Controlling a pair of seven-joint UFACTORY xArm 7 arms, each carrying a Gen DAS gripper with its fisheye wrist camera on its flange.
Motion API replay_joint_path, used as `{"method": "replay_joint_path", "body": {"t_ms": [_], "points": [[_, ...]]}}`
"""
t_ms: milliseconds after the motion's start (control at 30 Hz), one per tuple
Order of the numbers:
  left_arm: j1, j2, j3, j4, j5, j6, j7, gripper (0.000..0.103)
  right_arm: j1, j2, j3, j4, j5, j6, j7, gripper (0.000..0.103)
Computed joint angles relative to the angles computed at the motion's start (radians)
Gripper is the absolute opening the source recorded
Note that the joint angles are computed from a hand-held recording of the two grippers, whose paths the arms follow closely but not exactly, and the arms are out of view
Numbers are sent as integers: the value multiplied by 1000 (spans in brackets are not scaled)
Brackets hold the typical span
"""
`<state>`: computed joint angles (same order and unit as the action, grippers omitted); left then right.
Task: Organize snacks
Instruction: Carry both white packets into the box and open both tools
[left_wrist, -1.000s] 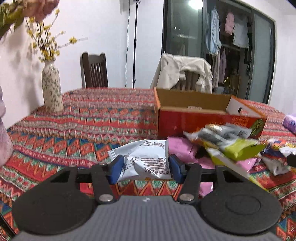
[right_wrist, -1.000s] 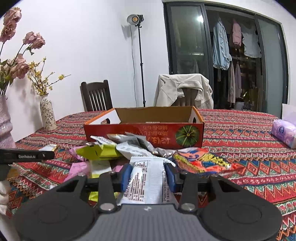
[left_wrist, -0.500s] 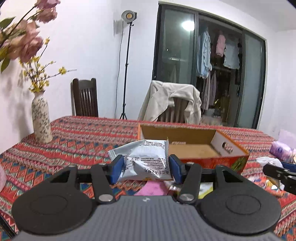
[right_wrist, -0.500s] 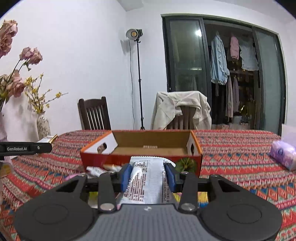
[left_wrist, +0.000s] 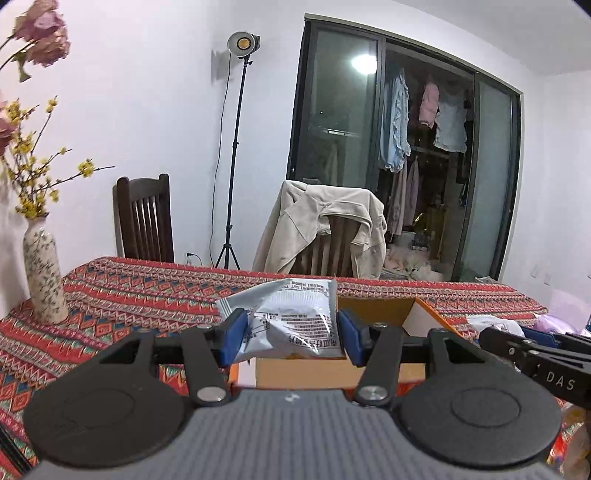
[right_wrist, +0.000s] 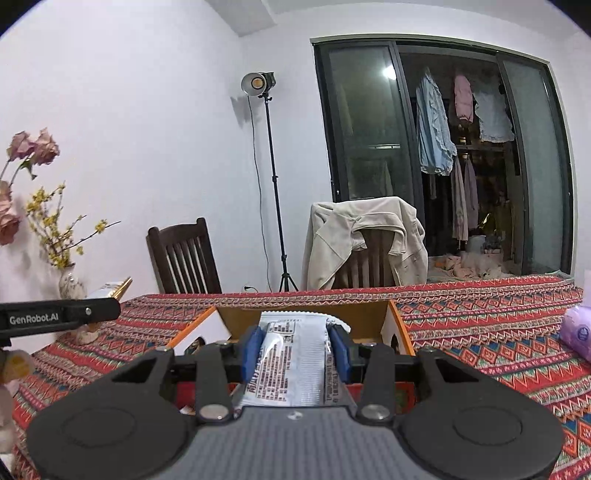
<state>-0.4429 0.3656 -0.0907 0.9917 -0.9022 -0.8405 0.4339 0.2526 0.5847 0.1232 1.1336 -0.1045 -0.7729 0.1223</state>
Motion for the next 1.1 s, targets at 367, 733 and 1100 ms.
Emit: {"method": "replay_joint_path", "body": {"t_ms": [367, 733, 1100], "points": [[-14, 196, 70, 366, -141, 163, 197, 55, 25, 195, -16, 396, 42, 234, 1, 40], [12, 423, 95, 726, -386, 297, 461, 55, 63, 416, -53, 749, 107, 436, -24, 40], [93, 487, -24, 823, -475, 280, 646, 62, 57, 480, -52, 824, 95, 513, -25, 44]]}}
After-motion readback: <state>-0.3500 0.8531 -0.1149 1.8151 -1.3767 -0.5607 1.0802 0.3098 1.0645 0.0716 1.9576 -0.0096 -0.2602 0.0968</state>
